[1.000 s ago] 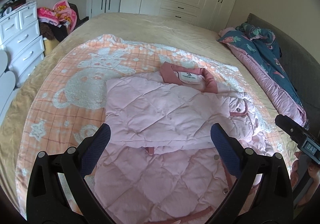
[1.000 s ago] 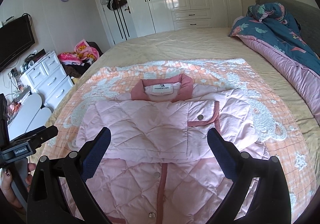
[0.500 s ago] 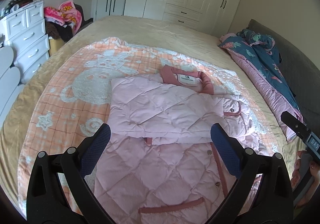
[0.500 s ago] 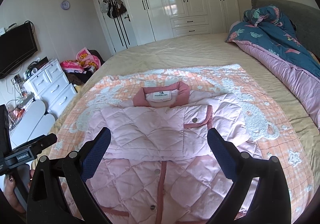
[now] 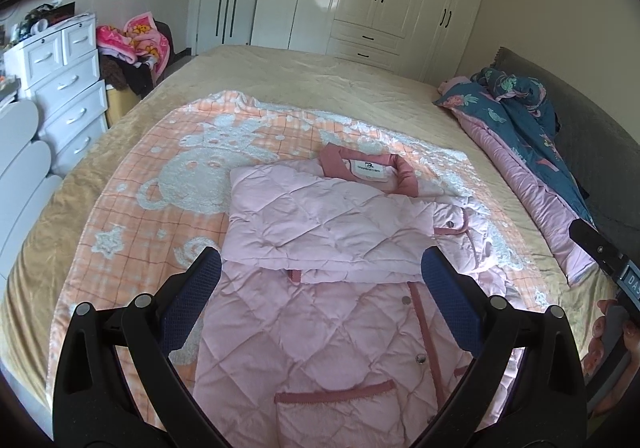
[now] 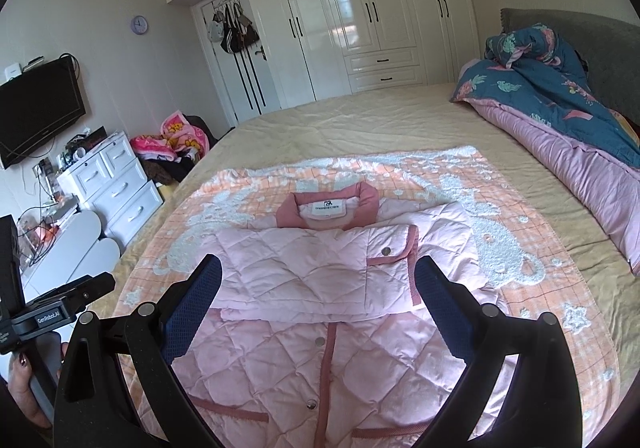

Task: Fold large clothes

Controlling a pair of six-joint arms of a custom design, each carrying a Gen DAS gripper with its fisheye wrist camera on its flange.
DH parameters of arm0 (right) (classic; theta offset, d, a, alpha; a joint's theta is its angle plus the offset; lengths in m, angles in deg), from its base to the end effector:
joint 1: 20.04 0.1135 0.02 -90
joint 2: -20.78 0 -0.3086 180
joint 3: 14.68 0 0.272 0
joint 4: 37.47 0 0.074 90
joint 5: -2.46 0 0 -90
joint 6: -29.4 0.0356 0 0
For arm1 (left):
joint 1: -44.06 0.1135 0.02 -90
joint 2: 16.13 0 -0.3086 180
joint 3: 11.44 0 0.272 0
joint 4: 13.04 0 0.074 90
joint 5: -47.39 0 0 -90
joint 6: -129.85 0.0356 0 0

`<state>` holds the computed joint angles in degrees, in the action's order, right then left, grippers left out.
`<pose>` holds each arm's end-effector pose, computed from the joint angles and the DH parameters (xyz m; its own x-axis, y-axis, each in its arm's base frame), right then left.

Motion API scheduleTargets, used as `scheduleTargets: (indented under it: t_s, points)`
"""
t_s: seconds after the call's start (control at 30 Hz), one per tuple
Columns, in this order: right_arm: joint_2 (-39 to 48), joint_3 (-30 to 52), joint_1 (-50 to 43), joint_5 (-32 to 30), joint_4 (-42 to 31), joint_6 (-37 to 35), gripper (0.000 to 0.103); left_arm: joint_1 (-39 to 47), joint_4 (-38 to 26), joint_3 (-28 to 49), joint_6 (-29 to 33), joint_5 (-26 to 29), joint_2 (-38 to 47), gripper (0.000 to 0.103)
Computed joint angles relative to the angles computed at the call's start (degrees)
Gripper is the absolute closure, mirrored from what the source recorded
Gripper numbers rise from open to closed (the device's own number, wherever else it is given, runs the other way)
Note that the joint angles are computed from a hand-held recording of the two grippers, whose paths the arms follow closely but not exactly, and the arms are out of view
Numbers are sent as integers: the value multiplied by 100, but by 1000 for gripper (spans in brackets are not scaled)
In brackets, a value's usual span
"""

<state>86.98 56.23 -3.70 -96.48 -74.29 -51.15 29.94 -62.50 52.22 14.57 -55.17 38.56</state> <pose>0.2470 0.0782 0.3602 -0.5695 0.0020 -0.8220 -0.3150 0.9231 0.2206 0.1891 -0.0396 0.3371 -0.6026 -0.2782 -0.7480 -0.1986 0.9601 -0.1971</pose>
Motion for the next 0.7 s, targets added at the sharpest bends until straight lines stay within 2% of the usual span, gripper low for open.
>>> scheduleTargets:
  t_s: [0.2, 0.7]
  points:
    - [-371, -70, -20, -30, -194, -100, 7, -336, -216, 30, -210, -194, -233, 9]
    - [-1293, -351, -341, -350, -768, -458, 4, -1931, -866, -36, -1176, -1439, -429, 9]
